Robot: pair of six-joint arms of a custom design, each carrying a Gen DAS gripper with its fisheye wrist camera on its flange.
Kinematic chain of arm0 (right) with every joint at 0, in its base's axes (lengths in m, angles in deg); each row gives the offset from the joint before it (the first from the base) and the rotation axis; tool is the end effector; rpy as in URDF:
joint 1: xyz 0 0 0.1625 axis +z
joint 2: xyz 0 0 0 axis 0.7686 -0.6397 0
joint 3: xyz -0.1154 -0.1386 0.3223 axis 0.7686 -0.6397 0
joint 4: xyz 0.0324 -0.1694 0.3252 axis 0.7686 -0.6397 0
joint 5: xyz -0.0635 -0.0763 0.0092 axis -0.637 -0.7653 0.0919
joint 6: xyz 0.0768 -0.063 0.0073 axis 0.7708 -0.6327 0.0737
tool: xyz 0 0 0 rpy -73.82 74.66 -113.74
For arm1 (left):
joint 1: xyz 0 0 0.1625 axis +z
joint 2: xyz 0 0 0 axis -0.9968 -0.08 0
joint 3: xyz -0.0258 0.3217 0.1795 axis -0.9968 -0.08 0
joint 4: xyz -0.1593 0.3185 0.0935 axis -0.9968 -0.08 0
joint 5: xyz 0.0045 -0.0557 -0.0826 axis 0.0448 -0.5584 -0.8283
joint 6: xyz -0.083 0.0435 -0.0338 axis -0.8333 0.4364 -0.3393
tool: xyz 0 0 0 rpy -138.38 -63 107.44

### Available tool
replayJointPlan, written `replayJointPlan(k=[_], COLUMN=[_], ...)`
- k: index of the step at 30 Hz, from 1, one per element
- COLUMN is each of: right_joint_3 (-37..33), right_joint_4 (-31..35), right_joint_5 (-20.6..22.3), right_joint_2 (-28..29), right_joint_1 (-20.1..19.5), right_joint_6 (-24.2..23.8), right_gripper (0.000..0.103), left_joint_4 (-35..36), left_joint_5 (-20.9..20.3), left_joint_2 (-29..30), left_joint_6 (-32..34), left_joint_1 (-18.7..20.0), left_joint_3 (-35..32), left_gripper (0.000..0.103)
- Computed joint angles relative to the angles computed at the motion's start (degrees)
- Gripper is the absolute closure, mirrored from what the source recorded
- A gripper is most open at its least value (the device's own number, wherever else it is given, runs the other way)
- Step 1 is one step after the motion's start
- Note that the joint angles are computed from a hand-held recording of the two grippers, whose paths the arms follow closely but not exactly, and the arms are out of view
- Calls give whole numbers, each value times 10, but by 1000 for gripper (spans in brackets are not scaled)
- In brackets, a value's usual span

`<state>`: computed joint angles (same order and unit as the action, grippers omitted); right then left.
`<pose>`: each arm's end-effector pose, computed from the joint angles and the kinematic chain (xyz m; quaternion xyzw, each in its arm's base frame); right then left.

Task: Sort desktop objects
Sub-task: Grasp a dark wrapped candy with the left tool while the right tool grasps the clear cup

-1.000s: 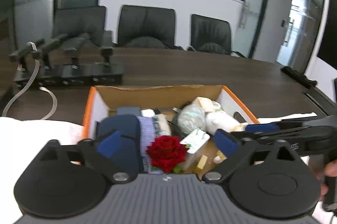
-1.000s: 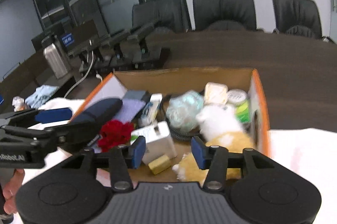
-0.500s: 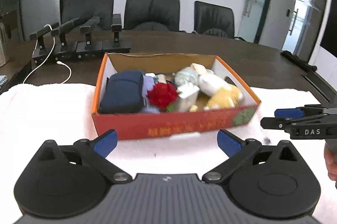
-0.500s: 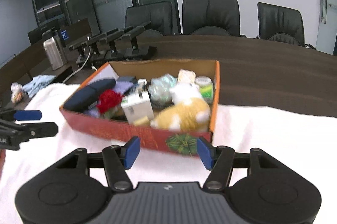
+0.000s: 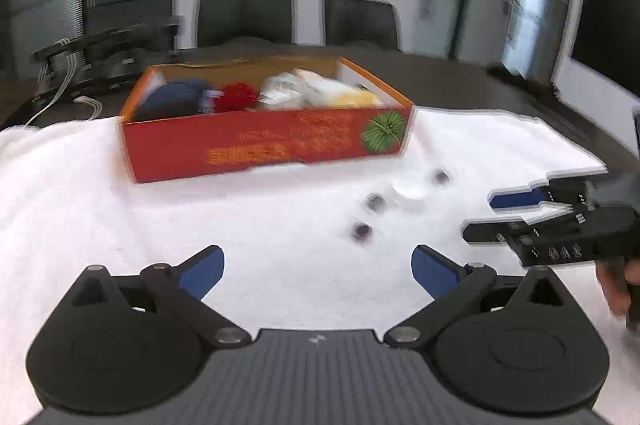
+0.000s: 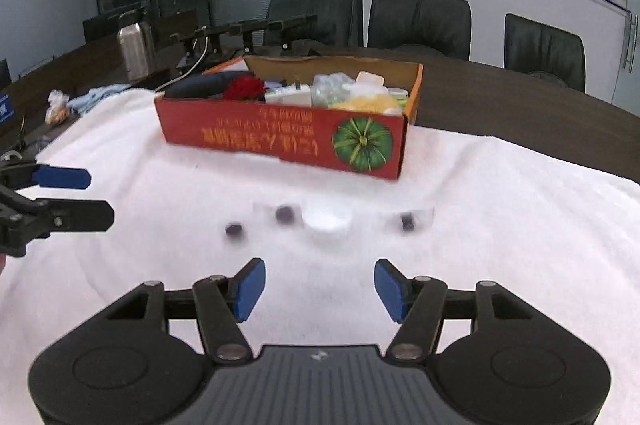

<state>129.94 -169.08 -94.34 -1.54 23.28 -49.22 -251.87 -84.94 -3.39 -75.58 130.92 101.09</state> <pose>-0.0142 -0.5166 0.2041 0.3311 -0.8591 0.3088 0.2387 -0.1957 -0.4851 0.0073 0.2905 0.8575 -0.3461 0.2459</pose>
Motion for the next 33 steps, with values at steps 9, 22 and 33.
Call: replayJointPlan(k=[9,22,33], right_joint_3=[-79,-131,-70], right_joint_4=[12,53,-18], right_joint_5=[45,58,74], right_joint_2=[62,105,92], right_joint_1=[-8,-9,-11], right_joint_6=[-35,-24,-76], right_gripper=[46,65,65], left_joint_4=[59,29,-11], left_joint_5=[-43,-120,-92], left_joint_2=[83,87,101], left_joint_6=[84,69,108], left_joint_1=[39,82,69], left_joint_3=[-127,-137,-133], left_gripper=[32,97,75])
